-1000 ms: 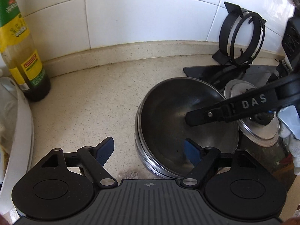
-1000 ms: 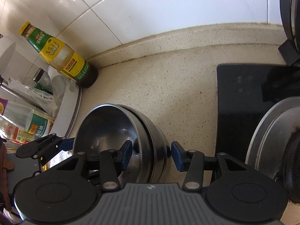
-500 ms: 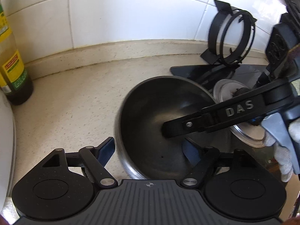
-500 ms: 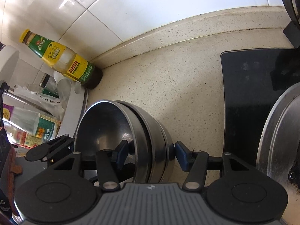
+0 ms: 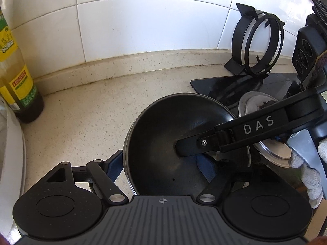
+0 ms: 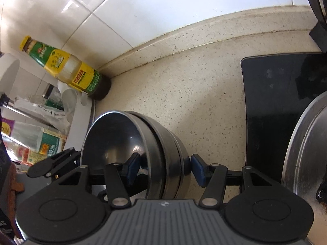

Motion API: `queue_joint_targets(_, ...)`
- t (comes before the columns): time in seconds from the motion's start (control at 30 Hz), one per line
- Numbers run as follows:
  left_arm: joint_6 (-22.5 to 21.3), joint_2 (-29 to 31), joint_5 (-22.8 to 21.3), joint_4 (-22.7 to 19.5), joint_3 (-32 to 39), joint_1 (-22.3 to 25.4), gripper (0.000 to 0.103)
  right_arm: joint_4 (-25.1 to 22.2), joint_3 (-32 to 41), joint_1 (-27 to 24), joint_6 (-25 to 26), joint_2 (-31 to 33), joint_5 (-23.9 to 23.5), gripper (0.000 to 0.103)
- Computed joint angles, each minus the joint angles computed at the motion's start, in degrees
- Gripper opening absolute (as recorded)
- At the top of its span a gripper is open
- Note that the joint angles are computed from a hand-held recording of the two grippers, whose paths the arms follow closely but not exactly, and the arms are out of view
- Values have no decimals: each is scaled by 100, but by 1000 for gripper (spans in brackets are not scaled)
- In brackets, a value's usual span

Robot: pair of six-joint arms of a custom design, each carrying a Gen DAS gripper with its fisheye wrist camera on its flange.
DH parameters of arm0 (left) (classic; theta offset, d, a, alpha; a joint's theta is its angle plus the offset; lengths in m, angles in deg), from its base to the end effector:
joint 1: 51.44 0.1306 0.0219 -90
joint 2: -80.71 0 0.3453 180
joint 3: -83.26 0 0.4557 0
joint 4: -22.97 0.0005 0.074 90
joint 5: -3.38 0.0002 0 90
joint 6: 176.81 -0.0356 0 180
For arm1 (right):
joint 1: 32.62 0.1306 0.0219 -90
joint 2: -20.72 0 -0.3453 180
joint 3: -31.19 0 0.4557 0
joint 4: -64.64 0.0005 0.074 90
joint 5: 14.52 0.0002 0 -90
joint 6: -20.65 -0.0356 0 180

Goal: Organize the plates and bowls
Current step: 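Open both grippers and release the bowl stack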

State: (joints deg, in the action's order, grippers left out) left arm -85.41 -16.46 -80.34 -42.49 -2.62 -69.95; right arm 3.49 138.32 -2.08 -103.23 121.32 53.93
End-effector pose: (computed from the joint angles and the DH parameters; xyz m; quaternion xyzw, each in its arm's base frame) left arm 0.4628 -0.1596 0.4736 0.1580 0.9370 -0.1044 0.2935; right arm 0.5104 0.3157 0.4344 -0.0295 0.9372 0.3098 0.1576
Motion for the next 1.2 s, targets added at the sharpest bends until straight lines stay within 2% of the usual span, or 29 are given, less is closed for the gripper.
queue_joint_targets(0.2, 14, -7, 253, 35, -88, 113, 84, 40, -124, -93, -86, -110, -139, 56)
queue_joint_targets(0.27, 22, -5, 225, 36, -97, 143, 87, 3, -169, -128, -70, -150, -110, 56)
queue_joint_targets(0.47, 19, 3, 257, 67, -97, 181, 87, 57, -153, -137, -45, -113, -227, 56)
queue_joint_targets(0.77, -248, 10, 375, 49, -77, 142, 88, -34, 20, -219, 316, -165, -169, 56)
queue_joint_targets(1.07, -423, -228, 319, 19, -196, 198, 88, -551, 139, -285, 1314, -455, 210, 56)
queue_joint_targets(1.2, -491, -356, 263, 14, -234, 187, 89, -962, 283, -200, 2406, -536, 514, 56)
